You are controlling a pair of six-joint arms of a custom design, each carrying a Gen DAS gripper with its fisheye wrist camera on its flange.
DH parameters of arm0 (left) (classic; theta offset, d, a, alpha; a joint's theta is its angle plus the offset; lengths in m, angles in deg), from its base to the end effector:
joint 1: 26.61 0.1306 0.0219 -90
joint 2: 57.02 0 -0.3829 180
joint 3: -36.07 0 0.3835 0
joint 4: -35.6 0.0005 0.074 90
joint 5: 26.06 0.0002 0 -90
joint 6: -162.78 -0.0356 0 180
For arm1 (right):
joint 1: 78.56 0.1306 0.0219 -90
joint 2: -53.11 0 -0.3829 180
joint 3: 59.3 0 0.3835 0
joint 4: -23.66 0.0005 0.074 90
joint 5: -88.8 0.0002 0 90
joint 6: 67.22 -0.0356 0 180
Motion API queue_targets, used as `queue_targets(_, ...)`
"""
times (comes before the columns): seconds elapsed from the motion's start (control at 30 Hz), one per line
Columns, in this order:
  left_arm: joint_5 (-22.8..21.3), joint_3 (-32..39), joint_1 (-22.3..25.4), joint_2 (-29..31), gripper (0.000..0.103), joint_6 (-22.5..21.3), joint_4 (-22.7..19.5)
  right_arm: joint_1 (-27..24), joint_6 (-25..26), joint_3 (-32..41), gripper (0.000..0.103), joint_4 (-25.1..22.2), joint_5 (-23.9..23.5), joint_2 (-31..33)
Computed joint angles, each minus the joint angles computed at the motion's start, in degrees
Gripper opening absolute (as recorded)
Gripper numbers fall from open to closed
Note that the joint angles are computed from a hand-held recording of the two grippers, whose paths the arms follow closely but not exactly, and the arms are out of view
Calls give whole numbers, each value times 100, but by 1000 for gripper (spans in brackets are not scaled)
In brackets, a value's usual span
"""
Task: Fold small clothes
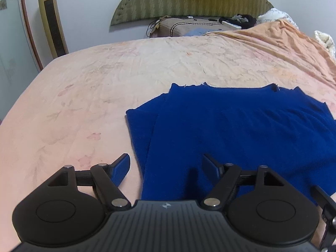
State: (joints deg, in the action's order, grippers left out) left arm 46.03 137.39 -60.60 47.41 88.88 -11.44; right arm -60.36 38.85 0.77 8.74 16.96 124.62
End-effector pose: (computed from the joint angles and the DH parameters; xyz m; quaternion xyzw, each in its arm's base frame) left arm 0.4778 -0.3096 0.3977 0.0920 0.9256 -0.0099 0.3669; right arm 0.3578 0.1054 0.3696 -0.1677 0.8263 -0.1244 0.5230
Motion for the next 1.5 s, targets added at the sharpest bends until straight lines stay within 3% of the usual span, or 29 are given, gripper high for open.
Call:
queue_targets(0.17, -121, 131, -21, 111, 82, 72, -109, 160, 51, 31, 101, -5, 216, 8)
queue_targets(0.57, -311, 169, 63, 178, 84, -20, -165, 203, 199, -138, 101, 245, 354, -59)
queue_targets(0.77, -296, 320, 174, 245, 84, 25, -457, 338, 197, -111, 101, 214, 711, 72)
queue_targets(1.17, -739, 544, 48, 457, 84, 44, -674, 539, 407, -203, 101, 150, 457, 19)
queue_targets(1.37, -840, 613, 30, 493, 84, 38, -758, 592, 542, -236, 101, 329, 618, 8)
queue_targets(1.43, -847, 632, 9, 502, 84, 22, -771, 508, 378, -195, 102, 368, 849, 42)
queue_targets(1.5, -851, 594, -9, 485, 84, -64, -700, 378, -65, -34, 101, -31, 826, 101)
